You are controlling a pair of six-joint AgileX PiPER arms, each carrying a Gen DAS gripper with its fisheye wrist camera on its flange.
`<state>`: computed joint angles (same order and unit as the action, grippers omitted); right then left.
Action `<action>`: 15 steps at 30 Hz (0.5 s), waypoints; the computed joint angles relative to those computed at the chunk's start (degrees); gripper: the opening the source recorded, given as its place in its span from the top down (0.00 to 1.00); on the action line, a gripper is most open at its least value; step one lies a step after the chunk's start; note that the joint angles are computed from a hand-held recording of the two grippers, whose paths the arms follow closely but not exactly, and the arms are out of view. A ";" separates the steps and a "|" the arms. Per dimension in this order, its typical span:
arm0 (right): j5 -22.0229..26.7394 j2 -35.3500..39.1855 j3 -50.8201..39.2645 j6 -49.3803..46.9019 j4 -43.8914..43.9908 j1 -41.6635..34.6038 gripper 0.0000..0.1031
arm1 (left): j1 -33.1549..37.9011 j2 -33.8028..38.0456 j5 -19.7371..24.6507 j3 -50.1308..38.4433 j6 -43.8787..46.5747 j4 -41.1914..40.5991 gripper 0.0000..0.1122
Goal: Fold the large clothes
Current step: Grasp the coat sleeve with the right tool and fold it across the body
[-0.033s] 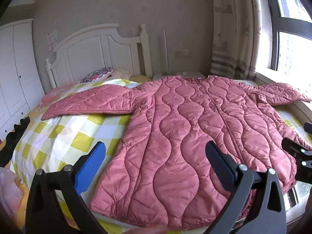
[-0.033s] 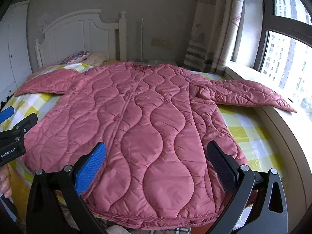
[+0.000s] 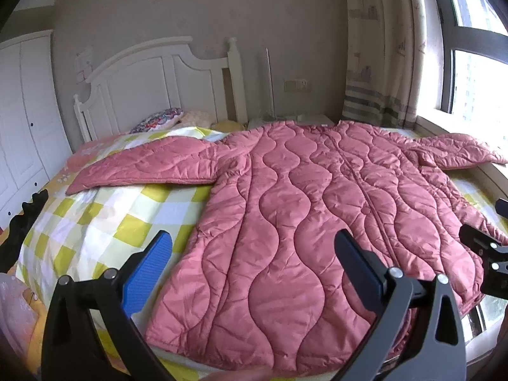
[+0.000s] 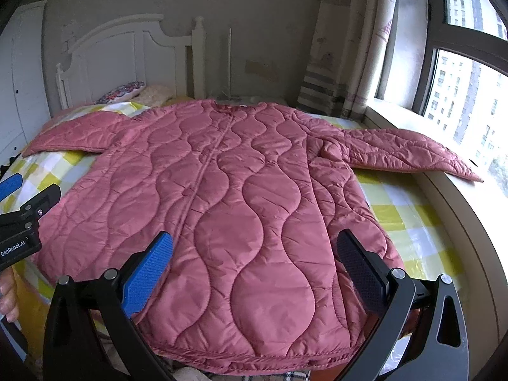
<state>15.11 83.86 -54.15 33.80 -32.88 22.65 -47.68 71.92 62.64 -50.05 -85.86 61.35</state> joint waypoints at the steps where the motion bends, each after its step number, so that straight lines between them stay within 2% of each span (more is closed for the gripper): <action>1: -0.03 0.74 -0.40 0.08 0.00 -0.30 0.04 | 1.30 0.73 -1.06 -0.54 1.04 -0.45 0.10; 5: -0.25 4.11 -2.61 -1.72 0.72 -1.67 0.04 | 6.05 3.64 -5.53 -2.26 4.65 -1.72 0.10; 8: -0.15 8.15 -7.61 -16.64 13.95 -5.53 0.04 | 14.02 8.26 -13.47 -6.61 13.90 -6.39 0.10; 11: 4.79 15.01 -18.25 -31.11 31.13 -12.93 0.04 | 22.73 17.34 -18.83 -15.66 26.55 -13.11 0.10; 14: 15.08 25.63 -35.21 -35.49 47.75 -23.52 0.04 | 29.20 28.05 -20.16 -27.16 37.80 -19.74 0.10; 15: 17.80 28.60 -39.89 -35.57 50.61 -25.65 0.04 | 30.93 31.30 -20.00 -30.63 40.48 -21.72 0.10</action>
<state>32.91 112.46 -94.04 -1.77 17.73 -2.99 -16.75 103.22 42.64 -80.69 -45.38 39.63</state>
